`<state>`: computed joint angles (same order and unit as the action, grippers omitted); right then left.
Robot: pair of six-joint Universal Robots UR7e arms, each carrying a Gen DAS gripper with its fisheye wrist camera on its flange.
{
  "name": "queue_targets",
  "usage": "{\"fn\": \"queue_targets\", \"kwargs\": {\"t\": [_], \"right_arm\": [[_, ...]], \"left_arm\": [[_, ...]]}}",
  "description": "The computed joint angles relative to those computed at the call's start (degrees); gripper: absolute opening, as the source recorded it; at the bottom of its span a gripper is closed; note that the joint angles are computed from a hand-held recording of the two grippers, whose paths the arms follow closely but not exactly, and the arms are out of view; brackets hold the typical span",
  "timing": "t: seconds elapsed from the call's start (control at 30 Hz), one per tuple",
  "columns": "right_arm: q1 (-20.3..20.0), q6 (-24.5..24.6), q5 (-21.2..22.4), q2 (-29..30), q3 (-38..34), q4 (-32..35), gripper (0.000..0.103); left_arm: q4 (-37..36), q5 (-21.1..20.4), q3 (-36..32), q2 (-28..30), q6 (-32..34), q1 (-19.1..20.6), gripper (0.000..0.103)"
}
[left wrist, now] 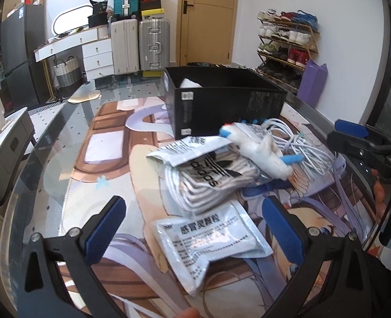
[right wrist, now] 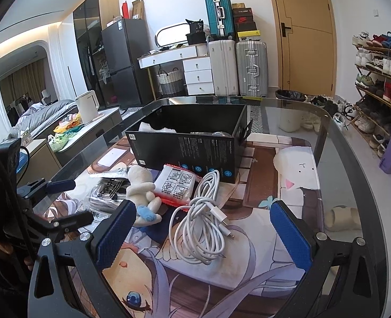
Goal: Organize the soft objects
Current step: 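Withdraw both tools from the box back over the table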
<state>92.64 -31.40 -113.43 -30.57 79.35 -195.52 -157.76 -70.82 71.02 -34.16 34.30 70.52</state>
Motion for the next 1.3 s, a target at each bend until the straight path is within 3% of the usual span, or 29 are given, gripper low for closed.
{"fn": "queue_targets", "kwargs": {"t": [0.57, 0.87, 1.03, 1.3], "right_arm": [[-0.51, 1.01, -1.40, 0.51, -0.79, 1.38, 0.102], [-0.32, 3.54, -7.64, 1.91, -4.63, 6.75, 0.102], [-0.69, 5.52, -7.83, 2.27, -6.07, 9.90, 0.102], [-0.45, 4.62, -8.49, 4.00, -9.12, 13.83, 0.102]], "left_arm": [[2.91, 3.19, 0.45, 0.52, 0.36, -0.29, 0.103], [4.88, 4.54, -0.39, 0.73, 0.24, -0.21, 0.103], [6.15, 4.56, -0.71, 0.82, 0.03, -0.16, 0.103], [6.04, 4.83, -0.28, 0.64, 0.56, -0.32, 0.103]]}}
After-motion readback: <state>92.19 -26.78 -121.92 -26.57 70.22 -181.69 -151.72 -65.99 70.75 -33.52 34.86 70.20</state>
